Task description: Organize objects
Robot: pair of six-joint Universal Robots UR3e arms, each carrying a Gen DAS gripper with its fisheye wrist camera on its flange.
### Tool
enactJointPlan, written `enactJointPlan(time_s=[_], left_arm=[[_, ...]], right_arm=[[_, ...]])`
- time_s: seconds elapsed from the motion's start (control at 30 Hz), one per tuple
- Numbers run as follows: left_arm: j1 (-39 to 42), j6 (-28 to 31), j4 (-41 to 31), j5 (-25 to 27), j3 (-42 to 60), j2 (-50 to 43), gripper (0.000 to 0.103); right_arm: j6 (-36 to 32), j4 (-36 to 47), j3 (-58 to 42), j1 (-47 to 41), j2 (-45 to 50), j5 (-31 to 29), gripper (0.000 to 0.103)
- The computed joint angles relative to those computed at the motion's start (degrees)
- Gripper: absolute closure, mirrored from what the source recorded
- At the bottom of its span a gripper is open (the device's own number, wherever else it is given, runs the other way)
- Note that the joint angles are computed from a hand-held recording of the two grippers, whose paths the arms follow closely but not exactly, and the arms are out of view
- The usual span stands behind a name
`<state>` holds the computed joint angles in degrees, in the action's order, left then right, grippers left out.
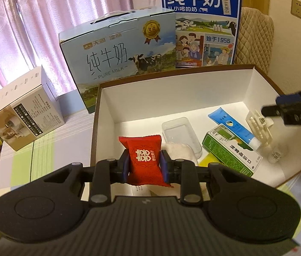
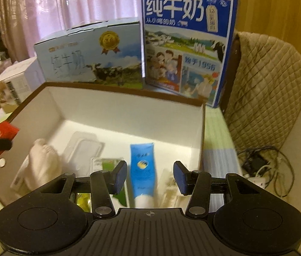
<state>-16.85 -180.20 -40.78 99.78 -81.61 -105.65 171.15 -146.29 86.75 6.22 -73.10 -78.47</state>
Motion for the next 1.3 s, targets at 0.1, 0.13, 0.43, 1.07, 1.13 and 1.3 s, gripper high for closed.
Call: enactJointPlan(time_s=[0.1, 0.13, 0.43, 1.07, 1.13, 1.3], left_arm=[[0.0, -0.2, 0.1, 0.3, 1.0, -1.2, 0.078], [0.0, -0.3, 0.1, 0.4, 1.5, -1.7, 0.078], [0.0, -2.1, 2.0, 0.2, 6.0, -5.9, 0.074], [0.9, -2.8, 4.3, 0.3, -0.5, -0.3, 0.027], [0.8, -2.8, 4.6, 0.2, -2.0, 1.1, 0.024], [-0.2, -2.1, 5.8, 1.1, -5.6, 5.1, 0.018]], right_arm=[[-0.6, -1.0, 2.2, -0.8, -1.0, 1.0, 0.058], [-0.7, -1.1, 2.8, -1.0, -1.3, 1.5, 0.058], [0.5, -1.0, 2.9, -1.0, -1.6, 2.0, 0.057], [-0.1, -3.0, 10.0, -0.7, -7.8, 4.1, 0.048], [0.3, -3.3, 11.3, -0.9, -9.4, 4.4, 0.047], [1.8, -4.1, 15.6, -2.3, -15.0, 6.6, 0.045]])
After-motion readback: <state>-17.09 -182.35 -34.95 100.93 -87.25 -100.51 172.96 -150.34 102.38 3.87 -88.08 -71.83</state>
